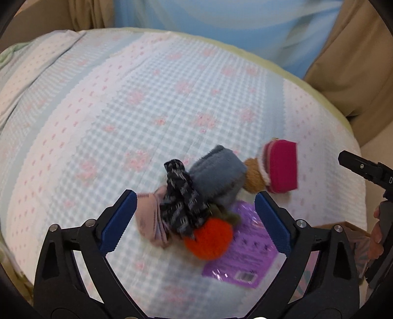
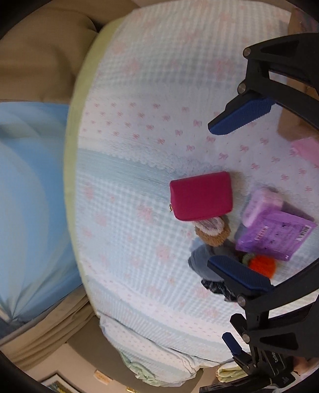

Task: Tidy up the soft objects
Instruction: 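Grasp the black scarf with the left gripper while the right gripper grasps the pink pouch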

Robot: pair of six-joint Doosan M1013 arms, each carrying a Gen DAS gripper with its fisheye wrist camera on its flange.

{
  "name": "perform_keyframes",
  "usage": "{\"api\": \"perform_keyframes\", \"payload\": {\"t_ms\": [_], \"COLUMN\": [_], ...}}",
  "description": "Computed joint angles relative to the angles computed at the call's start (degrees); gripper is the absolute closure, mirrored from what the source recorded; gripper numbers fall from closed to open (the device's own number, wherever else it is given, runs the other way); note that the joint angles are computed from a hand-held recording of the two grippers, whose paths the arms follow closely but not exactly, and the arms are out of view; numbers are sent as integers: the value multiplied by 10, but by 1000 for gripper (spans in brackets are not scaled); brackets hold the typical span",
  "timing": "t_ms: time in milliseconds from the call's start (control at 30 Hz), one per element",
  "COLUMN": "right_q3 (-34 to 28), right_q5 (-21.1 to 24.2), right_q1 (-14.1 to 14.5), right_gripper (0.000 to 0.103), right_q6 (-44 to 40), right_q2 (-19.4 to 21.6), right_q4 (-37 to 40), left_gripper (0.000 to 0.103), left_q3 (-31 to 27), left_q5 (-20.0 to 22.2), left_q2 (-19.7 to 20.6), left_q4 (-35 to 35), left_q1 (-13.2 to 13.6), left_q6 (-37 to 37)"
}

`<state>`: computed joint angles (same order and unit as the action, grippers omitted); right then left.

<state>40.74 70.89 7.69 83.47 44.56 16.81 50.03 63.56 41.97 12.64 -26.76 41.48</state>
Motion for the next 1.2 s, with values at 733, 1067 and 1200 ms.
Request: {"api": "perform_keyframes", "payload": {"t_ms": [733,1067,1200], "right_q3": [-139,-141,-117], "right_q5": [92,96,80], "right_q1": [4,9,10], "right_gripper": [30,44,59], "right_q6": [52,63,60], "right_q2": [133,136,121], "right_q4": [53,49,50], "left_gripper": [69,72,73], "left_q3": [-55,-63,-51], "left_q5": [43,44,34], "left_q2": [82,86,76], "left_q4": [-116,-116,-113], "left_q1": [38,39,39], "left_q6": [90,84,71]}}
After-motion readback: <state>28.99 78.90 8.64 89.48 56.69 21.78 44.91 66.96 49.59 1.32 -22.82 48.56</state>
